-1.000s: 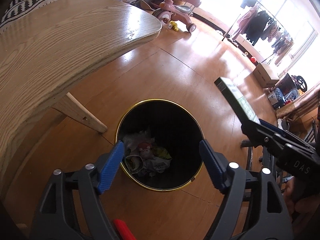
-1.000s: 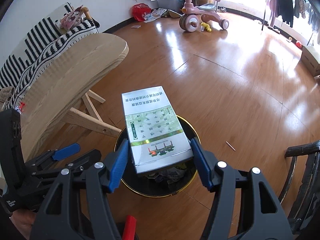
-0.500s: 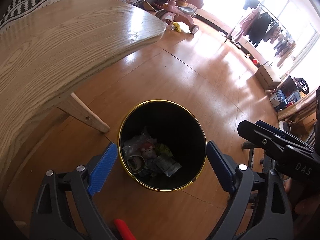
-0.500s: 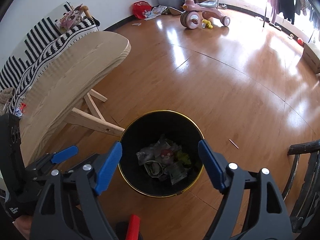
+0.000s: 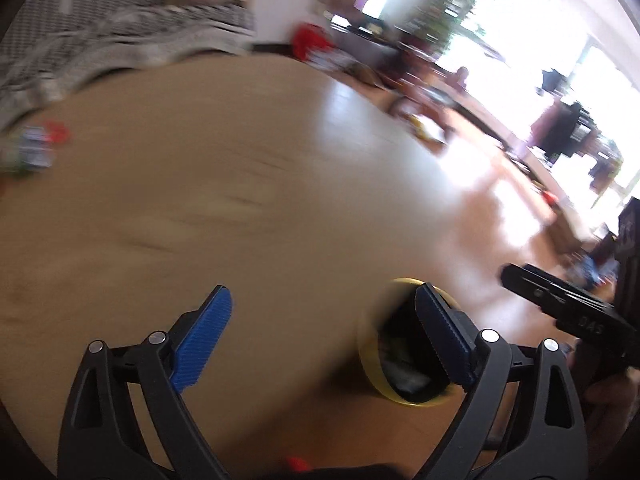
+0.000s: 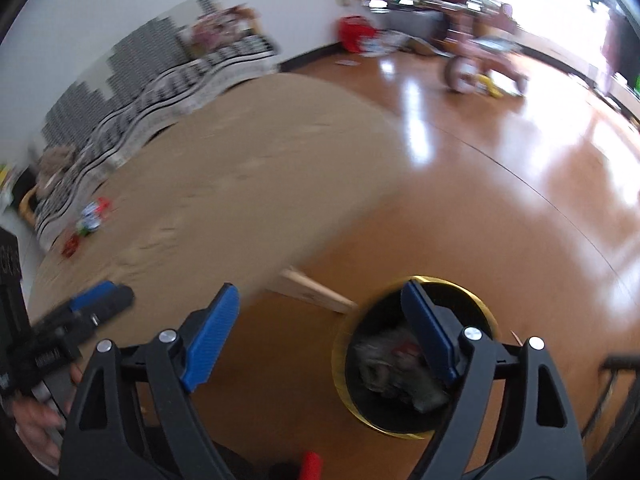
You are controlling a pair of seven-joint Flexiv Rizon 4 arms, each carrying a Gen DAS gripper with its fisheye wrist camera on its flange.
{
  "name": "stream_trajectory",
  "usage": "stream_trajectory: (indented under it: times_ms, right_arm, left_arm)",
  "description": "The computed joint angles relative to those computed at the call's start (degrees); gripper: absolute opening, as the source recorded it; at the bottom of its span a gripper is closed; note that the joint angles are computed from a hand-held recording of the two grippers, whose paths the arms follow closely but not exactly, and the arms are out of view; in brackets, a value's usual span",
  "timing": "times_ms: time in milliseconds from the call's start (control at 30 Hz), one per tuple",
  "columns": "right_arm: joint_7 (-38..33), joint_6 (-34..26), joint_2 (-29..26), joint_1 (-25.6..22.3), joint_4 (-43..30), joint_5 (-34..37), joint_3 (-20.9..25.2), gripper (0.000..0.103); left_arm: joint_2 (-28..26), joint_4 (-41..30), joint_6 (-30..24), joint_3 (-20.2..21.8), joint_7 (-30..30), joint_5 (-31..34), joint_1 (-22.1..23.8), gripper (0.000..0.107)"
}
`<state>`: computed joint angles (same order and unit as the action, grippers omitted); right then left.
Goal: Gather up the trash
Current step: 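Grasp the red cigarette box with the left tool while the right tool grasps the red ribbon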
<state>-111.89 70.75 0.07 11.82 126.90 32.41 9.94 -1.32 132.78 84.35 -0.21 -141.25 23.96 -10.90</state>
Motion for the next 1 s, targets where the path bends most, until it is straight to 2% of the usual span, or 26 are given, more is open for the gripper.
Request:
stream_trajectory:
  times_ms: [33, 100, 167, 233, 300, 367, 467, 500, 567, 633, 700, 800, 1000]
  right_arm:
    - [0.12, 0.32, -0.94, 1.37, -0.91, 0.00, 1.07, 0.081]
    - [0.65, 0.79, -3.35, 4.29, -3.19, -0.51, 3.46, 0.081]
    - [1.07, 1.90, -6.32, 7.26, -5.87, -1.64, 6.09, 0.081]
    - [2.28, 2.69, -10.11, 10.31, -9.59, -3.33, 8.83, 0.081]
    - [4.34, 3.14, -14.28, 12.87, -13.95, -5.47, 10.94, 0.081]
    - [8.33, 3.56, -18.26, 15.63, -18.01, -9.62, 11.51, 0.080]
    - [16.13, 1.13, -25.49, 20.07, -27.15, -16.71, 10.62, 0.076]
    - [18.84, 0.51, -27.22, 21.50, -29.35, -19.27, 9.65, 0.076]
    - [24.40, -1.48, -31.33, 24.77, -34.63, -24.83, 7.01, 0.074]
    - [26.89, -4.17, -34.77, 25.55, -39.02, -27.95, 6.95, 0.072]
    - [28.88, -7.28, -37.89, 26.51, -42.82, -31.34, 6.91, 0.067]
    - [31.84, -9.75, -41.03, 27.97, -45.81, -35.34, 5.99, 0.057]
    - [36.40, -8.86, -43.02, 29.08, -46.50, -39.85, 5.06, 0.045]
  left_arm:
    - [3.63, 2.43, -1.45, 2.55, 0.13, 1.59, 1.46, 0.091]
    - [9.12, 5.99, -4.34, 4.98, 0.96, 3.50, 5.44, 0.092]
    - [14.39, 9.49, -7.21, 8.93, 4.13, 5.14, 10.57, 0.092]
    - [17.34, 11.33, -9.59, 11.88, 6.56, 7.00, 16.11, 0.092]
    - [17.96, 12.76, -8.61, 14.96, 8.96, 7.57, 20.80, 0.092]
    - [16.08, 13.36, -5.70, 18.31, 11.09, 7.45, 25.65, 0.092]
    - [11.75, 12.84, -1.82, 20.17, 14.67, 5.06, 29.56, 0.092]
    - [9.58, 12.40, -0.10, 20.54, 16.48, 3.56, 30.27, 0.092]
    - [6.81, 10.33, 0.58, 18.31, 16.14, 3.17, 32.06, 0.092]
    - [4.34, 10.03, 2.92, 17.26, 19.44, -0.46, 32.70, 0.092]
    - [3.47, 9.58, 3.91, 15.71, 18.99, -0.09, 33.78, 0.092]
    - [1.85, 6.65, 1.33, 14.16, 15.85, 3.55, 33.72, 0.092]
    - [-0.74, 3.99, -0.13, 16.51, 12.73, 6.77, 31.68, 0.091]
